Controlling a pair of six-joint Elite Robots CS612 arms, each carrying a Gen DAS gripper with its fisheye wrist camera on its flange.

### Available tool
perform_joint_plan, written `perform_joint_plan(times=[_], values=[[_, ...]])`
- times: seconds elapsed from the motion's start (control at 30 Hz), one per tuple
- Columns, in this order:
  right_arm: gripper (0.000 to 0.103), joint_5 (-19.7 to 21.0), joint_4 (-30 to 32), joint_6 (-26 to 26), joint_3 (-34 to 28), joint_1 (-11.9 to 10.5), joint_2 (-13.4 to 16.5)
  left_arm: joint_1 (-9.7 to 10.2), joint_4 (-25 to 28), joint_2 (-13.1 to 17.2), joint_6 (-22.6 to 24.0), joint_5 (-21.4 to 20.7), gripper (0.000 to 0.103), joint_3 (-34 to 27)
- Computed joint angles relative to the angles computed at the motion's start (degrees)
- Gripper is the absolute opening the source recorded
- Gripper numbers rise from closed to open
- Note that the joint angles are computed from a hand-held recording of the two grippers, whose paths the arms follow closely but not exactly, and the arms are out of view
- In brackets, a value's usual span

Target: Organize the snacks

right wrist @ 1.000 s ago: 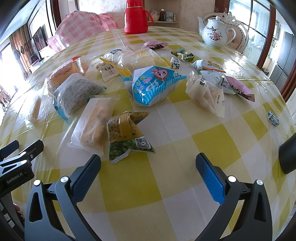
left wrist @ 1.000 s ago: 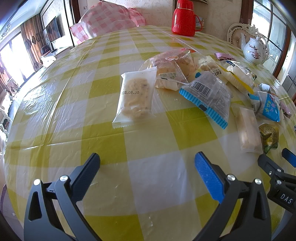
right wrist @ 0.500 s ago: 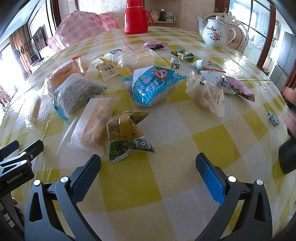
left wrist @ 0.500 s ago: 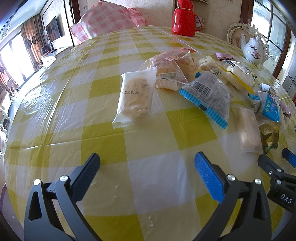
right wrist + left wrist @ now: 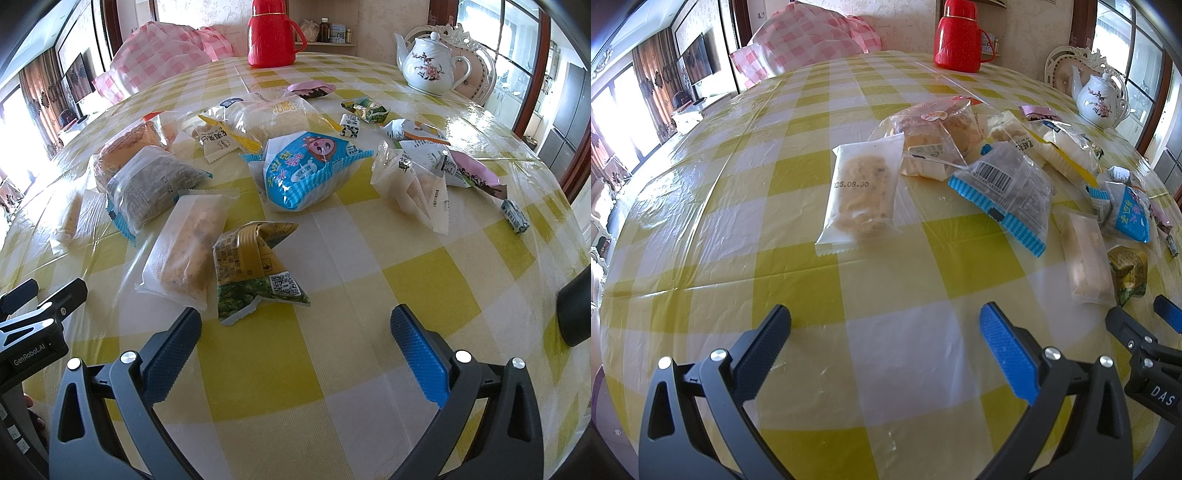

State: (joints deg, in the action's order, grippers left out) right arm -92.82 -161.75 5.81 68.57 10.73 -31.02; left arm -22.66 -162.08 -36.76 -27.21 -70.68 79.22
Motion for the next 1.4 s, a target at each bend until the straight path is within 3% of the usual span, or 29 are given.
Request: perform_joint_plan(times=[0.8, 0.9, 1.0, 1.1, 1.2, 1.33, 1.4], values=[[0.099, 0.41, 0.33, -1.04, 0.42, -0.24, -0.28, -0.03, 0.05, 0.01, -0.01, 0.07, 0.102, -0.02], [0.099, 3.23, 4.1, -2.31, 1.72, -1.16, -1.79, 0.08, 0.28, -0.06, 0.45, -0.5, 0.102, -0.05], [0.099, 11.82, -4.68, 4.78, 7.64, -4.43, -4.02, 0.3, 0.35, -0.06, 0.83, -0.86, 0.102, -0.18], [0.099, 10.7, -8.07, 7.92, 8.93, -6.24, -4.64, 0.17, -0.21, -0.59, 0.67, -0.63, 0.102, 0.91], [0.099, 16.16, -5.5, 8.34, 7.19, -7.52, -4.08, 0.04, -1.63, -0.75, 1.38, -1.46, 0.102, 1.6], [0.093, 19.95, -5.32, -0.11, 6.53, -5.51, -3.77, -0.3, -8.96, -1.51, 0.33, 0.74, 0.102, 4.45], [0.084, 18.18, -4.09, -2.41, 5.3, -4.11, -3.31, -0.12, -13.06, -1.91, -2.71, 1.75, 0.102, 6.01]])
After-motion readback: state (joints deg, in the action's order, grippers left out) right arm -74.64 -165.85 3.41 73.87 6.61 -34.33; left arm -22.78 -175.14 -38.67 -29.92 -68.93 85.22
